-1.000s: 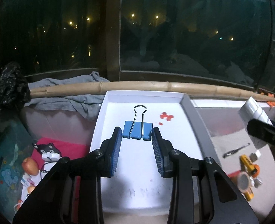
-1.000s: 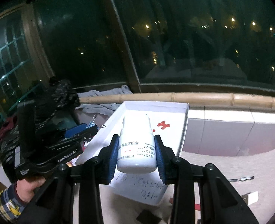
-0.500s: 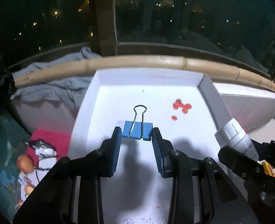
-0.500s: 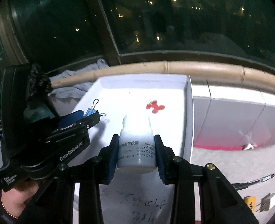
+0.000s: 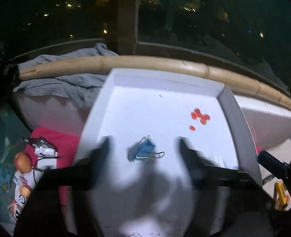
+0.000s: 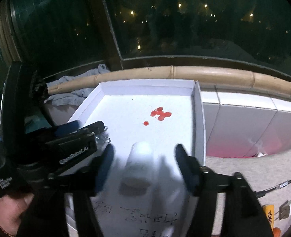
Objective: Organize rigid objects
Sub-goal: 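Open the left tool to drop the clip while the right tool releases the bottle in the tray, then move both tools back over the remaining objects on the table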
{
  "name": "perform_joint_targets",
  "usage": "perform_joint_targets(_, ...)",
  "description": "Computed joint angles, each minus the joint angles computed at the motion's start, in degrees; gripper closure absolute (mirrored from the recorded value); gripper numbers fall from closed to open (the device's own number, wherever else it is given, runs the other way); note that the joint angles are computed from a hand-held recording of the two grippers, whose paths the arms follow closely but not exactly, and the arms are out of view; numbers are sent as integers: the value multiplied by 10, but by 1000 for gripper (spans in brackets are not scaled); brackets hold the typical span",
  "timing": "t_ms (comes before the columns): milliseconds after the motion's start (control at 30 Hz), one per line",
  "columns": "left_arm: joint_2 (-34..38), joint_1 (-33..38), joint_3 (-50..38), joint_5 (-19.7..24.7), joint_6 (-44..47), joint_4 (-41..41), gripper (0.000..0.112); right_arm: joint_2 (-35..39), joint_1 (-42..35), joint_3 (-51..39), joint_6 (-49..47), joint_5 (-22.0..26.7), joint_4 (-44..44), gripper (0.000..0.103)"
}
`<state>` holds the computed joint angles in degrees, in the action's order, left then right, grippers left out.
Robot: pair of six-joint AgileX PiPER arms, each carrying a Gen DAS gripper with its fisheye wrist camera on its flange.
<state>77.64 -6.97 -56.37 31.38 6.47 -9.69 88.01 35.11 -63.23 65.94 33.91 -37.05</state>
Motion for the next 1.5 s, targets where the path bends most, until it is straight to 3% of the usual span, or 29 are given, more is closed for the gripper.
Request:
perform_joint_targets(100,-23,4,11,-13,-39,35,26,-10,7,7,24,10,-22,10)
perform_joint_targets(133,-31,5,12,-13,-48,41,26,-13,9,9,28,12,-26,1)
perform_joint_targets(467,-95,5,35,-9,-95,76,26,-31,73,16,89,58,-118,0)
perform_joint_targets(600,-135,10,53,-2,-80,55,26,-47,91,28,105,71,-138,0)
perform_joint_targets(767,-206,76,81,46,80,-120,26,-90,117,59,140,93,-168,0)
perform_joint_targets(967,-304,198,124,136,263,-334,26,-144,141,97,171,115,-186,0)
perform_joint_targets(1200,-376,79,130,127,166,-214,26,-237,171,155,185,166,-209,0)
perform_joint_targets(1333,-390,-3,140,141,114,-168,26,-338,165,204,172,184,-198,0)
perform_joint_targets(1500,-413,-177,178,111,-58,-16,26,-462,146,259,136,213,-151,0)
